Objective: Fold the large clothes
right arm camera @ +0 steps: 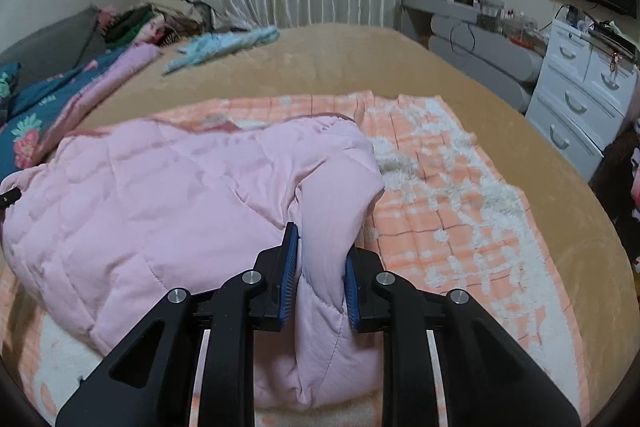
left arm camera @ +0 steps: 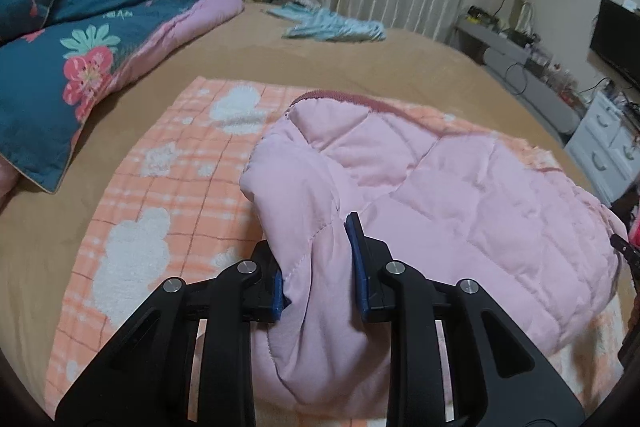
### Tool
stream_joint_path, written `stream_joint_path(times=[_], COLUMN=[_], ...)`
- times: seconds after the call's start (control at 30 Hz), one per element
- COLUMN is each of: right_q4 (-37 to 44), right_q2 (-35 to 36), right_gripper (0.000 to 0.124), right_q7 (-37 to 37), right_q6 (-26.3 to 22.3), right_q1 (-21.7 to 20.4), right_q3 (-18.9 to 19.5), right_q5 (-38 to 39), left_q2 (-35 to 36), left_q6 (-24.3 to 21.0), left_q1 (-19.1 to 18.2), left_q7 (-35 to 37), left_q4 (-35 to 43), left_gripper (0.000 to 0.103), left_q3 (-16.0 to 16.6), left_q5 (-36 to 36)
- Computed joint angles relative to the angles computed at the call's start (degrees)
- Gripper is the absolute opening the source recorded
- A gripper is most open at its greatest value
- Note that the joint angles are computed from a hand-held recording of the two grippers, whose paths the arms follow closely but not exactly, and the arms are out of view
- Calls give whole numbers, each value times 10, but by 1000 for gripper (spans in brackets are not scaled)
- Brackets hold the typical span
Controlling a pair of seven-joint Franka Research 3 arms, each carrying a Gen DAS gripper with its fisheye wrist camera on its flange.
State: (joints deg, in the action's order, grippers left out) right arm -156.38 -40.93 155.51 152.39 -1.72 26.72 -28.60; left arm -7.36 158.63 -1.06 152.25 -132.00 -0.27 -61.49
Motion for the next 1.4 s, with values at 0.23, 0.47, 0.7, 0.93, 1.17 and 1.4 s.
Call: stream_joint_path(times=[0.23, 0.47, 0.7, 0.93, 1.17, 1.4], right_q4=[15, 7, -25, -106, -152, -161], right_q2=[65, 91, 45, -96, -197, -235], right_gripper=[20, 32, 80, 98, 99, 99], right_q7=[12, 38, 46, 72, 80, 98], right_q6=[-3, 6, -4, 18, -6, -30], right_q1=[-8, 7, 40, 66, 117, 155], right_q3=[-2, -23, -58, -44, -20, 4], right_q5=[-24, -41, 12, 89, 170, 202], left_q2=[47, 69, 50, -7, -68, -109], left_q6=[20, 24, 45, 41, 40, 32], left_q1=[10, 24, 27, 9, -17, -33], left_q7=[-35, -70, -110, -97, -88, -111], left_q4=[20, 32, 15, -29, -84, -126], left_gripper=[19, 22, 58, 86, 94, 94], left_q3=[-21, -37, -37, -7, 36, 77], left_q5=[34, 62, 109, 106, 112, 140])
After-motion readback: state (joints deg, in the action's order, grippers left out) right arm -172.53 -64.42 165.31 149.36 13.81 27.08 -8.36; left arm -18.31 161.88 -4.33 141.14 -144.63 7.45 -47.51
